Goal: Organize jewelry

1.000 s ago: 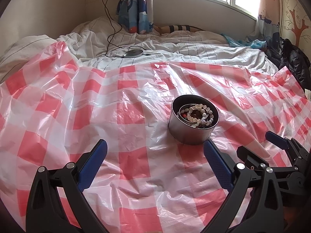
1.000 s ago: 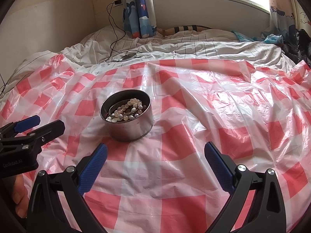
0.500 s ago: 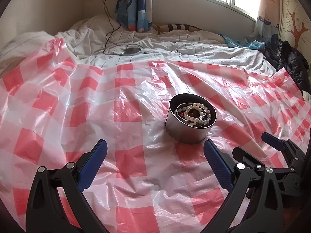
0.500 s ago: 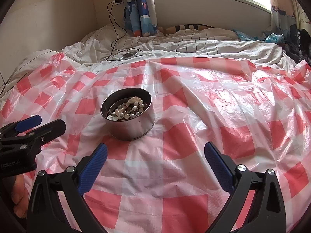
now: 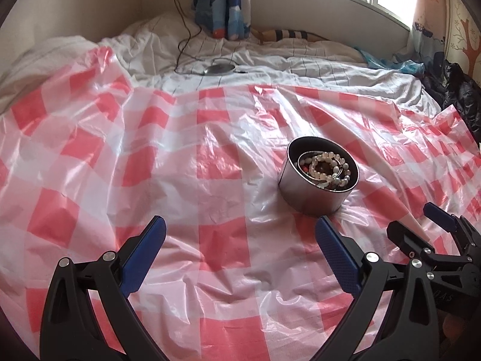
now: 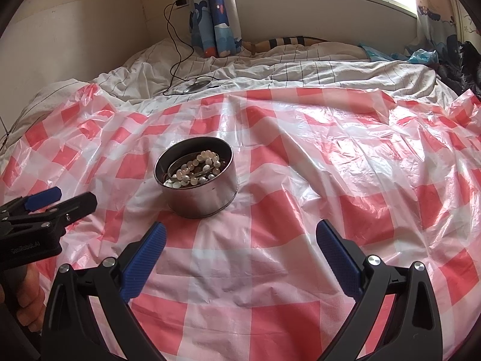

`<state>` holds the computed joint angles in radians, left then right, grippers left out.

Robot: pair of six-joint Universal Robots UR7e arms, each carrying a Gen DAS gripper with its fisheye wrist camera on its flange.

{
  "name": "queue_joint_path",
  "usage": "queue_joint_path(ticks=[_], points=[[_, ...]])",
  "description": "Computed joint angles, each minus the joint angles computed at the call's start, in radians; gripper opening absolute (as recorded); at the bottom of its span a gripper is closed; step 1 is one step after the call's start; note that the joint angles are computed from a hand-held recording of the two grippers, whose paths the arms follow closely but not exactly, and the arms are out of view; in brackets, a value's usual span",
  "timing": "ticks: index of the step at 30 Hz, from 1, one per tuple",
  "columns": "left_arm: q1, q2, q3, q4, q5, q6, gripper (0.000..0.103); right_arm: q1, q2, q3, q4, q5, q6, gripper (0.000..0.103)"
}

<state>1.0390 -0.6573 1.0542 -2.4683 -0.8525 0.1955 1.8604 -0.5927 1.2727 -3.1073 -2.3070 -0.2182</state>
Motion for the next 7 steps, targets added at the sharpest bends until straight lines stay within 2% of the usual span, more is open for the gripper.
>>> queue_joint_path(ticks=[7], points=[[0.001,0.002,-0.002,0.001,0.002,0.002,0.095,0.000,0.000,0.000,0.000,0.000,0.000,0.095]])
